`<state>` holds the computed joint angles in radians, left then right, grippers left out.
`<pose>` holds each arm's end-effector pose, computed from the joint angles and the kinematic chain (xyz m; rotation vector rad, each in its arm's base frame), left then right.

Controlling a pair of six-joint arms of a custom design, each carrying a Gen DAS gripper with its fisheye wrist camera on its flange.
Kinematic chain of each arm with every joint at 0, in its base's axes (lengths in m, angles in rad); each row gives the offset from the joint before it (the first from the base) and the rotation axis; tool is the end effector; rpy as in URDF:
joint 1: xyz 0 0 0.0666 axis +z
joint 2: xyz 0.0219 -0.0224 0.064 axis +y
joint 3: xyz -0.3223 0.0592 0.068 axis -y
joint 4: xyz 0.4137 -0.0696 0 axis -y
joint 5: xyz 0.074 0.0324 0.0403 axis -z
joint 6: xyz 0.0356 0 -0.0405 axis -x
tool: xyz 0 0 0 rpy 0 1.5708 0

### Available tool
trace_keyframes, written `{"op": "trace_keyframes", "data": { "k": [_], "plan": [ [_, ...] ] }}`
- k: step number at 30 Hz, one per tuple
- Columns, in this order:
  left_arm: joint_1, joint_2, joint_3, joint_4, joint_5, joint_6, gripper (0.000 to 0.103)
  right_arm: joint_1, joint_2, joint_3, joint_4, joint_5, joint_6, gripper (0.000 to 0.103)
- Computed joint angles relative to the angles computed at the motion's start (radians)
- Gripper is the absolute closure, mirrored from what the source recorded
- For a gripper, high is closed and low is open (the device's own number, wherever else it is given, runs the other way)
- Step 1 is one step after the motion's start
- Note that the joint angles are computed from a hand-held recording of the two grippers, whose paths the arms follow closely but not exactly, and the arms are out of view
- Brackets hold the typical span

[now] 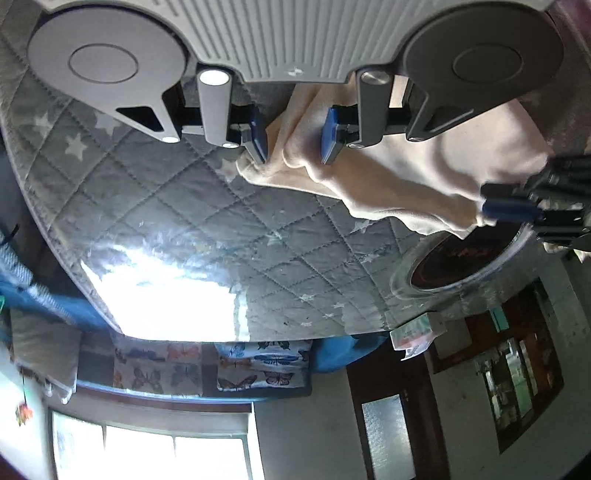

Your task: Fold clothes

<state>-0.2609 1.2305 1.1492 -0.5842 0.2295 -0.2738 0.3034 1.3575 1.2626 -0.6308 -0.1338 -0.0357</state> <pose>0.4578 -0.1310 0.3563 0.7077 2.1119 -0.2493 0.4888 0.1576 0.3481 -0.3772 2.2797 0.3278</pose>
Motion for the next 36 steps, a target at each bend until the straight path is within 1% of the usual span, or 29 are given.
{"op": "trace_keyframes", "data": {
  "k": [2,3,5,8,11,12,17,20,23,26,28,31,34,36],
  "plan": [
    [-0.016,-0.013,-0.021,0.001,-0.005,-0.021,0.082,0.007,0.003,0.004,-0.007,0.002,0.007,0.081],
    [-0.019,-0.014,-0.027,0.003,-0.007,-0.026,0.082,0.011,0.003,0.003,-0.007,0.007,0.012,0.089],
    [-0.020,-0.012,-0.034,0.002,-0.008,-0.035,0.082,0.022,0.000,0.000,-0.007,0.035,0.041,0.096],
    [-0.017,-0.011,-0.037,0.006,-0.018,-0.036,0.082,0.041,-0.010,0.004,0.023,0.086,0.093,0.097],
    [-0.009,-0.008,-0.034,0.007,-0.025,-0.036,0.081,0.065,-0.015,0.008,0.073,0.154,0.173,0.097],
    [-0.008,-0.007,-0.034,0.008,-0.027,-0.037,0.081,0.070,-0.016,0.008,0.088,0.162,0.186,0.097],
    [-0.005,-0.002,-0.034,0.010,-0.036,-0.044,0.079,0.088,-0.001,0.012,0.151,0.190,0.225,0.098],
    [-0.009,-0.001,-0.039,0.021,-0.046,-0.055,0.079,0.077,0.055,0.043,0.153,0.195,0.207,0.098],
    [-0.003,0.001,-0.037,0.018,-0.042,-0.050,0.079,0.055,0.120,0.080,0.103,0.175,0.146,0.097],
    [0.010,0.008,-0.016,-0.004,-0.021,-0.036,0.079,0.036,0.118,0.070,0.101,0.133,0.094,0.096],
    [0.023,0.022,0.012,-0.016,0.003,-0.009,0.079,0.032,0.109,0.076,0.085,0.130,0.093,0.093],
    [0.032,0.058,0.060,-0.016,0.020,0.027,0.082,0.031,0.095,0.081,0.077,0.127,0.104,0.093],
    [0.034,0.112,0.117,-0.033,0.035,0.052,0.082,0.037,0.094,0.105,0.065,0.080,0.102,0.093],
    [0.033,0.149,0.150,-0.040,0.025,0.062,0.084,0.045,0.110,0.135,0.048,0.022,0.101,0.093]
  ]
}}
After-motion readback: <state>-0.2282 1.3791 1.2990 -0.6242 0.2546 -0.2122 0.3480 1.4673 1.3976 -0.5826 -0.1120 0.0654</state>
